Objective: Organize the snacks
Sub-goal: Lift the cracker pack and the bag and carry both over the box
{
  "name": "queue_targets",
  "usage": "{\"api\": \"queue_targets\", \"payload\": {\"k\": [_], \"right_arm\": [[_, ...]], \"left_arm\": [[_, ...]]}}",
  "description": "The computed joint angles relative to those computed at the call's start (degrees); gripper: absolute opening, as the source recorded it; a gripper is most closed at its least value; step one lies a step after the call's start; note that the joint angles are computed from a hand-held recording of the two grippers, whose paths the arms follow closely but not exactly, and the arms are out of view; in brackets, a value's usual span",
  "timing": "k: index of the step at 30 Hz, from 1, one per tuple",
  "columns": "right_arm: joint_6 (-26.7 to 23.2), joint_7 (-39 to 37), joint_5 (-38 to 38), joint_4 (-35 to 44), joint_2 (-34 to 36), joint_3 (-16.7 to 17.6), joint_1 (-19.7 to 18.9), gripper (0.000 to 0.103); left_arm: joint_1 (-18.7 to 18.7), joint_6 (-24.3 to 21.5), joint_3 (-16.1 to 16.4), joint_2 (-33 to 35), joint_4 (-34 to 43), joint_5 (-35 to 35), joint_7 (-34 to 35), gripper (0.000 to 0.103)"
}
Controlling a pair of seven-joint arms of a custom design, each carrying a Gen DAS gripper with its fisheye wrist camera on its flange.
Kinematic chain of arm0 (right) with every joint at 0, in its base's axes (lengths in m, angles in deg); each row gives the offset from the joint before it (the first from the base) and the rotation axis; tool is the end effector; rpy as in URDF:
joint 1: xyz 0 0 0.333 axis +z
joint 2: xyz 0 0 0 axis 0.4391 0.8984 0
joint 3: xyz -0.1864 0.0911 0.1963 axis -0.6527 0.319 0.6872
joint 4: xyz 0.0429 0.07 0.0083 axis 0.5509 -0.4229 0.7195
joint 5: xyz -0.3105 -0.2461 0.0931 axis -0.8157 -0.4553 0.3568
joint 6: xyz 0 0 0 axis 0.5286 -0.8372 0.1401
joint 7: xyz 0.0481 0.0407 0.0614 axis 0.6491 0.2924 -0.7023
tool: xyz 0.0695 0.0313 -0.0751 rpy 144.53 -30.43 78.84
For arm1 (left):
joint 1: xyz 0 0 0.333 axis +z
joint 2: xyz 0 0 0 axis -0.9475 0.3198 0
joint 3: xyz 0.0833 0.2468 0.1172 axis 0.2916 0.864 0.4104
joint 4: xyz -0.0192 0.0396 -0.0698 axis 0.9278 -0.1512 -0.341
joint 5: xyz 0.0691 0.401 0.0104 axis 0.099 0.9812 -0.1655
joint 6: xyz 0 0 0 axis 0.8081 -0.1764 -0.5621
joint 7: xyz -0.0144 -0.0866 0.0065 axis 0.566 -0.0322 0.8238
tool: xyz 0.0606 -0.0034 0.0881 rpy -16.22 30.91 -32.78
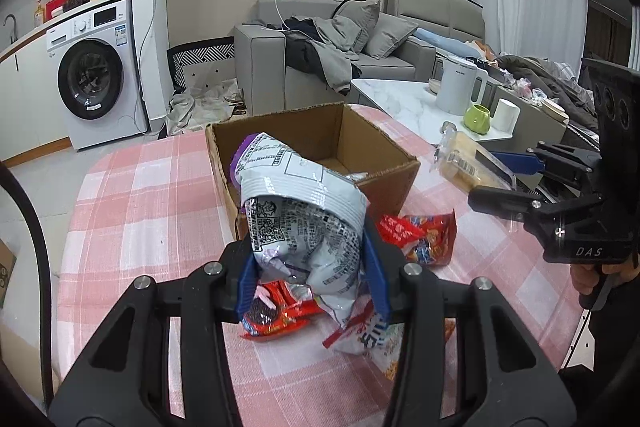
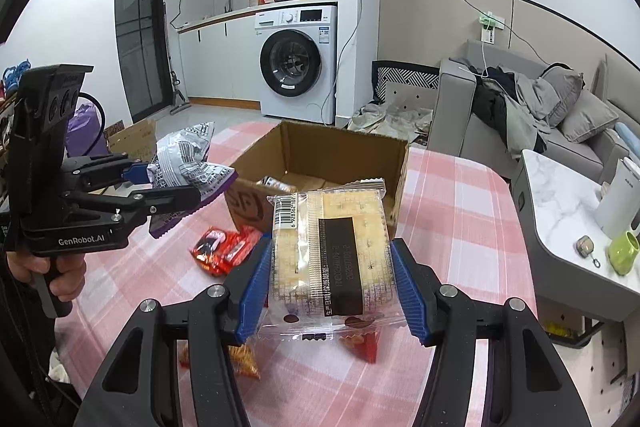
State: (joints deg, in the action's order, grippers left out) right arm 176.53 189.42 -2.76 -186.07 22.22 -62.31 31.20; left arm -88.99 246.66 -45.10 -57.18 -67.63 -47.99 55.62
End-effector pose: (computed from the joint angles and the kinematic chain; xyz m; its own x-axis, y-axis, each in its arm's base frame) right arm 0.4385 0.2388 0.5168 -0.1200 -0.9927 0.0076 -0.5854 0.0645 -0.8081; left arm 0.5260 -0.3963 0.5268 -0.7799 -0.6220 0.0694 -0.3989 0.4087 -0.8209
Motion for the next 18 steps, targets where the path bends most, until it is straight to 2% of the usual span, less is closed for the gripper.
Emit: {"api": "queue_targets", "payload": {"k": [11,18], "right_arm": [[0.94,-2.3,0.07,5.27,5.41,-2.81,0.21,0.059],[2.2,-2.12,-0.86,8.21,9.31,-5.19,0.89,0.059]], "left_arm": [[-1.05,-2.47,0.31,9.02,11.41,13.6,-12.21,0.043],[-2.51,-5.17,0.78,16.53,21.26,22.49,-19.31,0.043]]}}
